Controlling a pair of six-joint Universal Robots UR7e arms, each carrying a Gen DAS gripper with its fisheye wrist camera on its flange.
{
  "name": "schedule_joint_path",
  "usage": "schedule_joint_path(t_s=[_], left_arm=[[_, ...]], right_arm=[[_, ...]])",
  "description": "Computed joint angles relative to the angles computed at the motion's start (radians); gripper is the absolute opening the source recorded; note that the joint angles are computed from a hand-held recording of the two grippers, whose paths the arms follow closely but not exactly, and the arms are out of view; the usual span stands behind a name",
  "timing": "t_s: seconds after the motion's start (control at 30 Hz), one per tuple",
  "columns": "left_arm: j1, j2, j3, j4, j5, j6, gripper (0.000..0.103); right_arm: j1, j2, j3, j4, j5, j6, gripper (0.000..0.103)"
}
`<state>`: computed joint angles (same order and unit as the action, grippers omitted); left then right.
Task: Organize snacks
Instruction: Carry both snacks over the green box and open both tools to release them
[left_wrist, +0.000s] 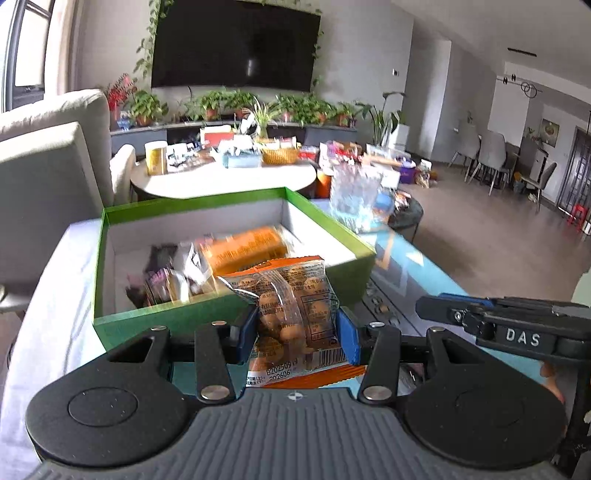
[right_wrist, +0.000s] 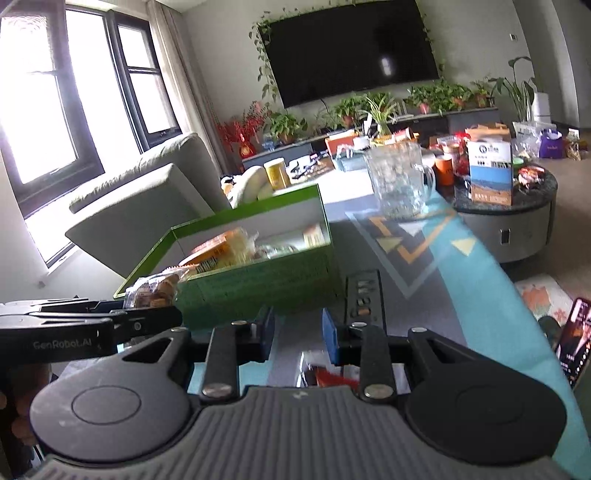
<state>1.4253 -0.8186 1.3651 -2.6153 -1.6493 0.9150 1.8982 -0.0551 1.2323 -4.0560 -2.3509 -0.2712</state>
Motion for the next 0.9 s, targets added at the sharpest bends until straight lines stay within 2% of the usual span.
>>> schedule_joint_path(t_s=[0.33, 0.63, 0.9], left_arm=[[-0.01, 0.068, -0.111, -0.059, -0.027, -0.024, 0.043], [-0.01, 0.156, -0.245, -0.069, 0.007, -0.061, 0.043], [0.003, 0.228, -0.346, 0.003, 0.069, -0.082, 0.043]], right_arm=[[0.006, 0.011, -0.089, 0.008, 0.069, -0.075, 0.03], [0.001, 0.048, -0.235, 0.049, 0.164, -0.153, 0.03], [-0.021, 0.08, -0.348, 0.158, 0.2, -0.143, 0.03]])
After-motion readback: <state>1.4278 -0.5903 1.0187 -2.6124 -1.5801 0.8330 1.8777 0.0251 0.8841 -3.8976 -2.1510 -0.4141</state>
